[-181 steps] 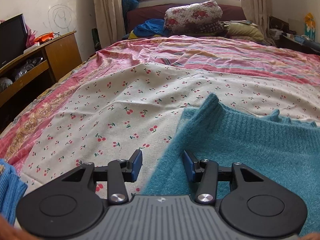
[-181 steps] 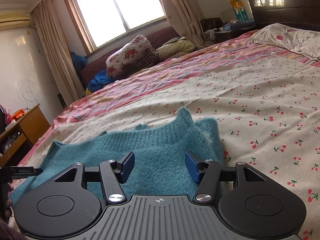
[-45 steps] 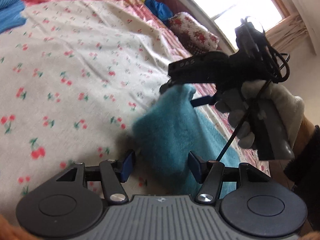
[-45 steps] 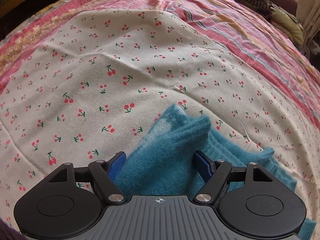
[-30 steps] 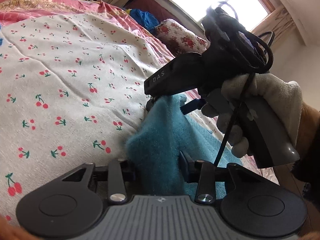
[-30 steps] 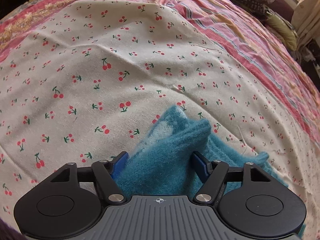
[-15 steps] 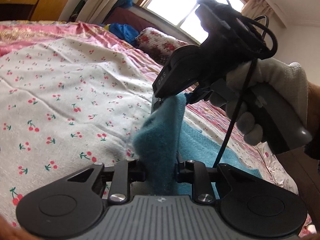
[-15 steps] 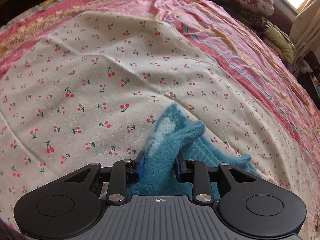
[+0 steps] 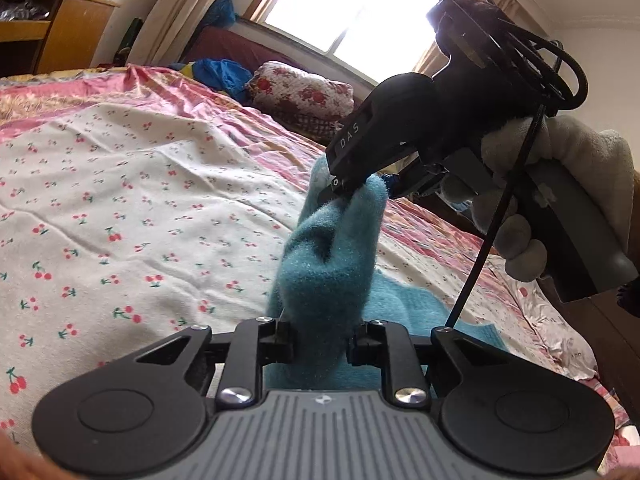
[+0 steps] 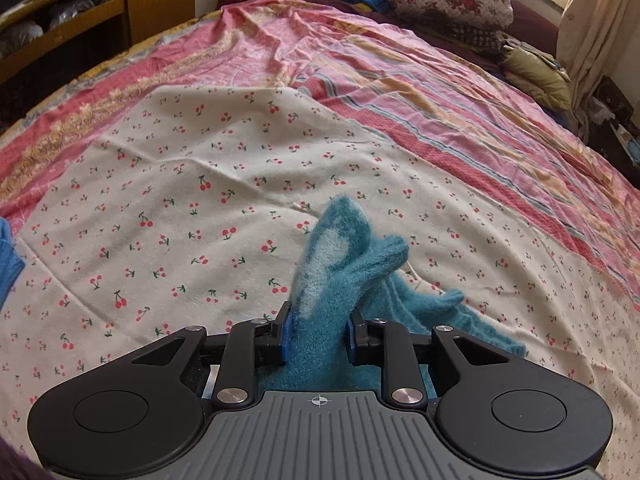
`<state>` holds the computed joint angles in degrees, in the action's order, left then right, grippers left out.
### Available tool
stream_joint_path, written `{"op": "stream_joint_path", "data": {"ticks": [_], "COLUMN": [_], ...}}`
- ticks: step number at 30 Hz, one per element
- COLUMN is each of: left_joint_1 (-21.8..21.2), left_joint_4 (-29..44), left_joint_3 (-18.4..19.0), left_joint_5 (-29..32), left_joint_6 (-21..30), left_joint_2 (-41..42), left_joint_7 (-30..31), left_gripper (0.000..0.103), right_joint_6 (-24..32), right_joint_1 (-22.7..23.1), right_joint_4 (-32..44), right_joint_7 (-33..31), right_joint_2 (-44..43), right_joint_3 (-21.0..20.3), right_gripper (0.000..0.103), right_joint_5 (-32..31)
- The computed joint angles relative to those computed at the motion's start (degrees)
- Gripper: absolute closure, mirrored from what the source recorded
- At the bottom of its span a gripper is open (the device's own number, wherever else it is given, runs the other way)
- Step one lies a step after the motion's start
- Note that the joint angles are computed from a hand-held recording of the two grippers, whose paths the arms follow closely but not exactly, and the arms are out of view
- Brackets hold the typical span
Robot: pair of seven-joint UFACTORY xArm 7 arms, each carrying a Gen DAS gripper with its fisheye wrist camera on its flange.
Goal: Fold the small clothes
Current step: 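Lift the gripped sweater end with both tools and fold it over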
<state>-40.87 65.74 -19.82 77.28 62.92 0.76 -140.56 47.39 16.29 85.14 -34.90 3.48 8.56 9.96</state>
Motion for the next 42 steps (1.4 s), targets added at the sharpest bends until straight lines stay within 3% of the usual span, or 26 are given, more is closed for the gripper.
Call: {"op": "stream_joint_path", "data": {"ticks": [21, 31, 42], "left_joint_1": [-6.2, -11.3, -15.4], "left_joint_4": [18.6, 32.9, 48.8], "left_joint_3": [3.7, 9.0, 14.5], "left_joint_5": [-0.7, -2.1, -10.1], "left_joint_6": [0.7, -4.1, -8.5], "left_joint_2": [10.0, 19.5, 31.2], "left_joint_7": [18.7, 29.4, 41.2], "left_gripper": [0.077, 0.077, 0.077], "right_joint_6": [6.1, 10.7, 14.2], "right_joint_1": [-7.7, -13.6, -20.1], "right_joint_4": [4.8, 10.0, 14.5], "right_joint_7": [-7.9, -11.2, -12.4], "right_joint_2": [-1.3, 1.4, 6.9], "right_joint_3": [-4.2, -6.4, -7.1], "right_gripper": [0.081, 0.082, 0.082], "right_joint_5": [12.9, 17.9, 20.5]}}
